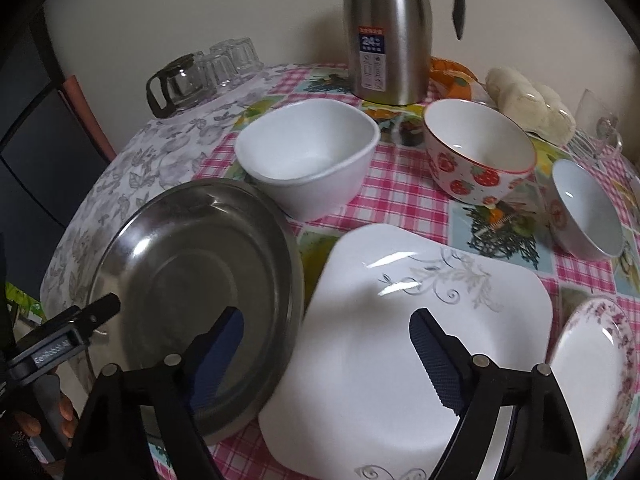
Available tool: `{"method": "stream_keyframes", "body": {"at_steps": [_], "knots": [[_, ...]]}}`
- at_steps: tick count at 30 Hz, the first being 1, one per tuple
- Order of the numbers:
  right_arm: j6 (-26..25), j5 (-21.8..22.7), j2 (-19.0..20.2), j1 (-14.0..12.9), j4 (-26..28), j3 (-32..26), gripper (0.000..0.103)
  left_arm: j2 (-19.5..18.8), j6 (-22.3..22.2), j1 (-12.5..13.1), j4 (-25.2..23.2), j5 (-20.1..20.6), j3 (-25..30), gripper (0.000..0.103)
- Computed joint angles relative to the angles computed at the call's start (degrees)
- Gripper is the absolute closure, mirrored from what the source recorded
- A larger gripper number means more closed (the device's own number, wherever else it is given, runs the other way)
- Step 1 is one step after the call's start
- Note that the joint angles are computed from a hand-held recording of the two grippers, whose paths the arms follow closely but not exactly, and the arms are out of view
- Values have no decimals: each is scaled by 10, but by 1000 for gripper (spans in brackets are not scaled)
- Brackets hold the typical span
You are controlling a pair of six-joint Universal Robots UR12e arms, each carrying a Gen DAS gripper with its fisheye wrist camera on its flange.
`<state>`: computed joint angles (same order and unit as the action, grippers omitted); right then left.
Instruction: Organize plates and bowls
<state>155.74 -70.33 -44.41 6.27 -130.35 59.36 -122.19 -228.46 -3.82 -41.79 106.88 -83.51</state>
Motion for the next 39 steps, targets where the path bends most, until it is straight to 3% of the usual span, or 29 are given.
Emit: {"method": "stream_keyframes", "body": {"at_steps": [17,22,27,32,39], "knots": [[-20,-7,2,7,-19,7,18,-5,-23,6,-54,4,5,10],[-16,-8,2,7,-16,6,18,-4,-8,5,-42,11,5,38],[-16,-7,3,7,-14,5,18,-5,13,3,-13,-3,3,74],[-17,-10,5,9,-18,7,22,-3,8,4,2,-12,-4,80],[-33,-5,5,14,-14,13,37,10,-16,8,7,-10,-23,81]]}}
